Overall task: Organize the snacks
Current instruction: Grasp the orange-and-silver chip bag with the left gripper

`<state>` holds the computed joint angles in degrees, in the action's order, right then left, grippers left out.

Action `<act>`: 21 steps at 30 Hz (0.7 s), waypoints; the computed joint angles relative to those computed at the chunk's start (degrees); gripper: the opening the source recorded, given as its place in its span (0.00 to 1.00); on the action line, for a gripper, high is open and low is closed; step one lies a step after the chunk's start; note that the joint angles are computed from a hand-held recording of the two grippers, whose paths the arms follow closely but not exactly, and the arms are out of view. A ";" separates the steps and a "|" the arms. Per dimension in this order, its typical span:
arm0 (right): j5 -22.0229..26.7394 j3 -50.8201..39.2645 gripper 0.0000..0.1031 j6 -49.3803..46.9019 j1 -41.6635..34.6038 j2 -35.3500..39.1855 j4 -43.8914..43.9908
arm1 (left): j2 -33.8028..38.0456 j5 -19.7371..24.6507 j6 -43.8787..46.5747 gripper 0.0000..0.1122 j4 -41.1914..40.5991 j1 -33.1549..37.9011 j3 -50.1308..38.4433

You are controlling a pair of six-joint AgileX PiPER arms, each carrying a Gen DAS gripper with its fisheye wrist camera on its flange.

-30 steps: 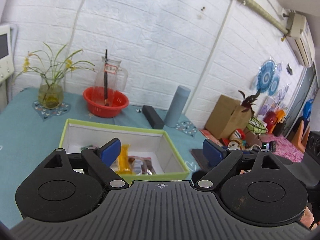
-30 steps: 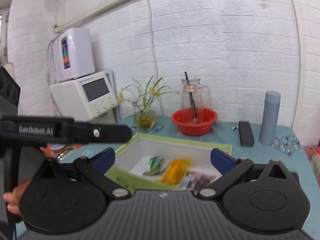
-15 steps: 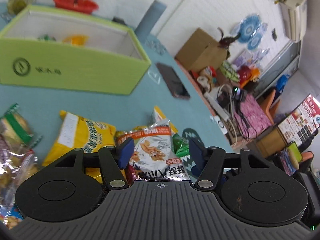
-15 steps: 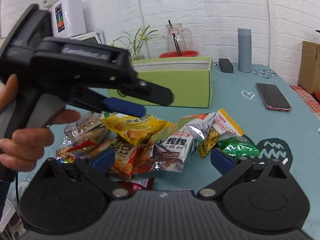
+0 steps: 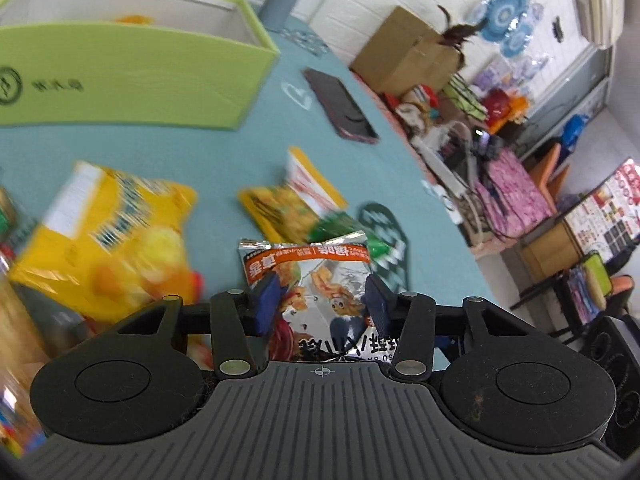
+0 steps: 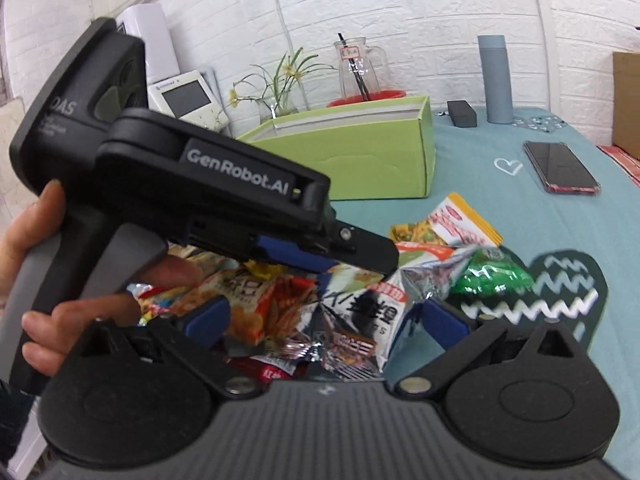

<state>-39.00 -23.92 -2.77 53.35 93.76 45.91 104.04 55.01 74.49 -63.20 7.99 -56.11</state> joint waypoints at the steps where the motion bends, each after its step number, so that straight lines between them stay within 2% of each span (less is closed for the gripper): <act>1: -1.04 1.81 0.98 -1.31 2.28 -1.42 3.63 | -1.05 0.45 1.11 0.25 -0.62 -0.26 2.31; 6: -6.71 8.20 0.98 -8.89 14.25 -6.20 23.90 | -6.54 -1.95 6.72 0.27 -4.09 -4.09 12.25; 8: -10.03 9.50 0.98 -10.54 19.26 -7.20 30.99 | -9.40 -5.18 7.28 0.43 -5.46 -4.60 14.79; 9: -11.83 9.75 0.98 -11.14 21.48 -7.29 34.13 | -10.83 -6.53 7.70 0.58 -6.60 -4.03 16.13; 10: -13.25 9.89 0.98 -11.55 23.17 -7.28 36.54 | -11.77 -7.17 7.74 0.63 -7.45 -3.44 17.03; 13: -13.81 11.58 0.98 -8.95 23.94 -7.73 35.78 | -12.00 -6.65 6.84 0.61 -7.41 -3.13 17.66; 16: -13.20 11.97 0.98 -6.60 23.11 -6.28 33.48 | -11.29 -9.04 5.24 0.56 -7.15 -6.34 17.70; 21: -12.66 12.23 0.96 -4.47 22.00 -5.02 32.33 | -8.53 -9.56 5.41 0.51 -7.08 -8.96 17.20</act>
